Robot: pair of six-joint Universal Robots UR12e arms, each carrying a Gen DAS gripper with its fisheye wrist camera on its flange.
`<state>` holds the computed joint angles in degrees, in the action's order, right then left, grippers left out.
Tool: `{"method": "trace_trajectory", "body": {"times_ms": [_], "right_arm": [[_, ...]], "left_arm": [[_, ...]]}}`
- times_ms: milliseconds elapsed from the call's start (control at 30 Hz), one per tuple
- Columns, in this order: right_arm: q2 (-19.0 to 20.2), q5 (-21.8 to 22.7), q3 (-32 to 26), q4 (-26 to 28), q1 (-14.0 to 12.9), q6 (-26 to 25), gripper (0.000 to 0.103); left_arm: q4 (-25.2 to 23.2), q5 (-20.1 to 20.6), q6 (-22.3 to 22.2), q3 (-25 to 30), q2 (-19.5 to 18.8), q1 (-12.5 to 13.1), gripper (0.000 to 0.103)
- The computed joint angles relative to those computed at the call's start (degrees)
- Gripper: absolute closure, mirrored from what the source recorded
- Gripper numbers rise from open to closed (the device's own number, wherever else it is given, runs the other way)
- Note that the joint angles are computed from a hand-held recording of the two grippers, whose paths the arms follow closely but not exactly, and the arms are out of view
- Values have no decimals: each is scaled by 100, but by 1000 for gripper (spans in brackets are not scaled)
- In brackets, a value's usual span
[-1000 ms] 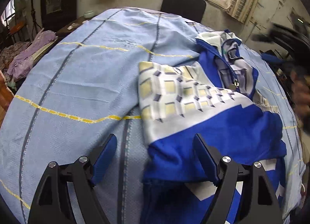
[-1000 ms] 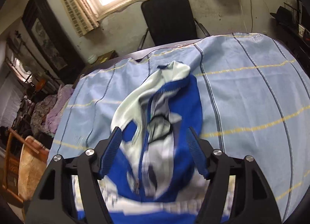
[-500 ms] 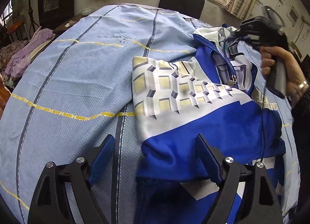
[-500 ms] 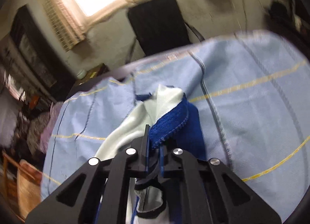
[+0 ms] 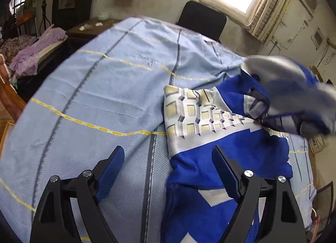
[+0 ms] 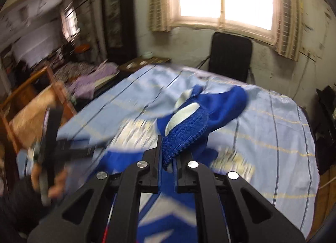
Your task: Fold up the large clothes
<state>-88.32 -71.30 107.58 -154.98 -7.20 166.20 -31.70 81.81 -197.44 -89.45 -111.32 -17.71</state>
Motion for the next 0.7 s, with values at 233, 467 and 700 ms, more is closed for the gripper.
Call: {"method": "trace_trajectory", "body": {"times_ms": [233,467,700], "right_arm": [[-522,-624,1158,1036,351,-1209,86],[-914,907,1676,701,-410,-336,56],[-1094,1969,2054,500,-1083,737,56]], "left_arm": [[-143,-1022,-37,-357,327,69,15],[-695,-818,408,213,123,-300,14],[-1675,-736,1168,1507,-577,-848,8]]}}
